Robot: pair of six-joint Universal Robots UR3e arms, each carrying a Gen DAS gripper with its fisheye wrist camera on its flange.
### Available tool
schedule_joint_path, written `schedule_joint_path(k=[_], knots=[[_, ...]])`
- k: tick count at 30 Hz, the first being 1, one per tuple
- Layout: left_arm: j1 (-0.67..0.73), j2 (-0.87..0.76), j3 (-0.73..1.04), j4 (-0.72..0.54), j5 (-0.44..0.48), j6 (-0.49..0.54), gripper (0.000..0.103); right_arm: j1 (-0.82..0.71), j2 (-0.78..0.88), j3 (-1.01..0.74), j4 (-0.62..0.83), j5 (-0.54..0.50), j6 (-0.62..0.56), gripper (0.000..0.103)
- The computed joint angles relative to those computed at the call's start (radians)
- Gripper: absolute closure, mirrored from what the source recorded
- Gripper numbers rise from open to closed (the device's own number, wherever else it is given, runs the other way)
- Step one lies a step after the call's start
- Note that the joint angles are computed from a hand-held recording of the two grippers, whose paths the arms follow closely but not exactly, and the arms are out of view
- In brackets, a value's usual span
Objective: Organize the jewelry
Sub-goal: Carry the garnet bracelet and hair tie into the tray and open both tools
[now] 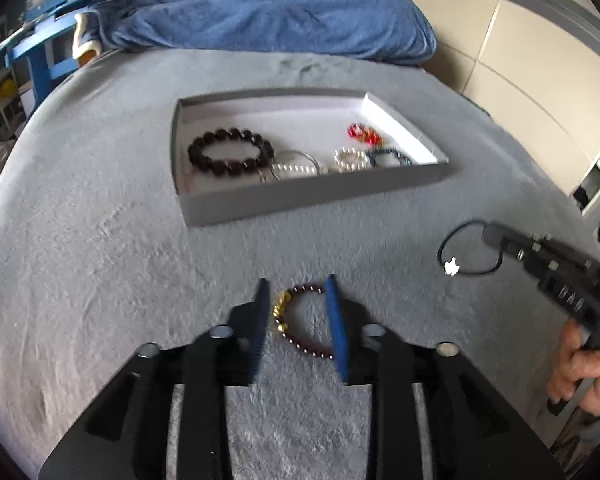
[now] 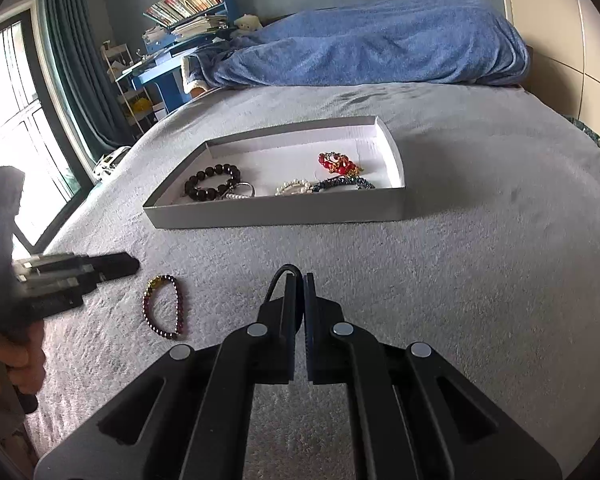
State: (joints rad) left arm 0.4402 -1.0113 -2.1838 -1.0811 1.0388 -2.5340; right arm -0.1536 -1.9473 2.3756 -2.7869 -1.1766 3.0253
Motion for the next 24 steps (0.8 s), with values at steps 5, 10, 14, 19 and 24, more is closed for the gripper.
schedule_joint_path(k=[5,10,14,19,24], knots=[[-0.086,-0.063,-0.044,0.134,0.093,-0.035,0.071,0.003,0.000,-0.001,-0.003,0.004,0.002,0.100],[-0.107,-0.121,-0.095,0.241,0.134,-0.040,0.080,0.004,-0.001,-0.001,-0.002,0.004,0.003,0.100],[-0.086,-0.095,-0.095,0.232,0.114,-0.036,0.097,0.004,-0.001,-0.001,-0.001,0.004,0.002,0.100],[-0.031,-0.029,-0.068,0.176,0.056,-0.050,0.097,0.010,-0.006,0.000,-0.010,-0.001,0.002,0.100],[-0.025,-0.024,0.024,0.101,0.020,-0.043,0.097,0.020,0.002,-0.046,0.009,-0.010,-0.009,0.100]])
